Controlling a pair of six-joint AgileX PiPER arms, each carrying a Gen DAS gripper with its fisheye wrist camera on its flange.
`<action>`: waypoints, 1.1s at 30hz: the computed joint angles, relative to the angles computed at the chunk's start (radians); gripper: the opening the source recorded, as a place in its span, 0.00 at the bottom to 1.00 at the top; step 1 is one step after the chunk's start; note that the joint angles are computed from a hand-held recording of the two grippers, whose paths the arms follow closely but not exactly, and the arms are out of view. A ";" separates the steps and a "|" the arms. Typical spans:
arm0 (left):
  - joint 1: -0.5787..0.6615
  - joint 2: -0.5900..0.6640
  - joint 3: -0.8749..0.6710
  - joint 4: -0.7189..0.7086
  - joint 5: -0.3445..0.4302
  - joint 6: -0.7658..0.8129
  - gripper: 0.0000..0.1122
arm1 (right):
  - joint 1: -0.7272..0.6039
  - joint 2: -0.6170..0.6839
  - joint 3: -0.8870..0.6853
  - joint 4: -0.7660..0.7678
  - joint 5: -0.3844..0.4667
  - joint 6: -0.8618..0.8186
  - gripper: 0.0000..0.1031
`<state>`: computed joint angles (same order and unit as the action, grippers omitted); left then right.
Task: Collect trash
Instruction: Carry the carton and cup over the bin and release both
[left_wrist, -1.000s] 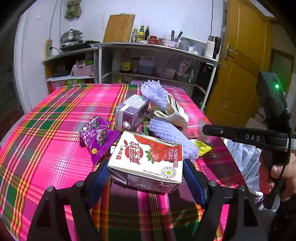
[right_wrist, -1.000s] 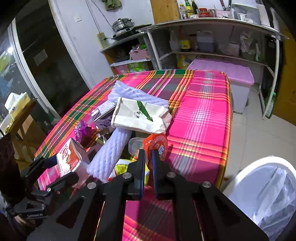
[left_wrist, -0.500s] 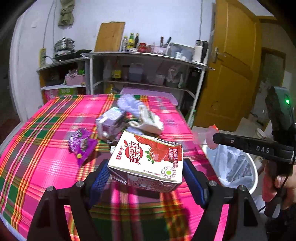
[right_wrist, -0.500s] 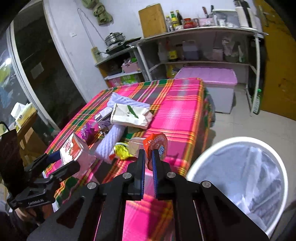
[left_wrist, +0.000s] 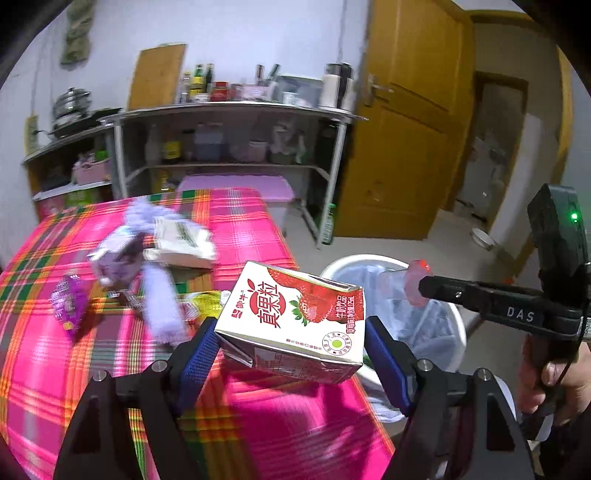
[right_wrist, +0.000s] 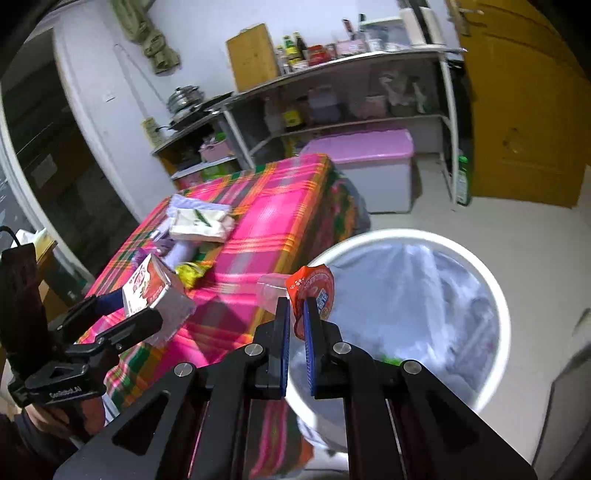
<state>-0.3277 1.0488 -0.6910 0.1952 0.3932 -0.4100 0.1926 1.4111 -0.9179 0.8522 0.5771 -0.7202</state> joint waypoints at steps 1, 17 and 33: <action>-0.031 0.019 -0.006 0.031 -0.007 -0.038 0.69 | -0.022 -0.003 0.011 0.008 0.007 -0.013 0.07; -0.174 0.302 -0.121 -0.008 -0.107 -0.012 0.70 | -0.225 0.075 0.079 0.086 0.059 -0.161 0.08; -0.137 0.412 -0.167 -0.237 -0.130 0.195 0.70 | -0.269 0.107 0.084 0.092 0.061 -0.174 0.41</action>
<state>-0.4642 1.4607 -0.8578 -0.0414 0.2636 -0.2148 -0.0764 1.5179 -0.8342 0.9446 0.6379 -0.8943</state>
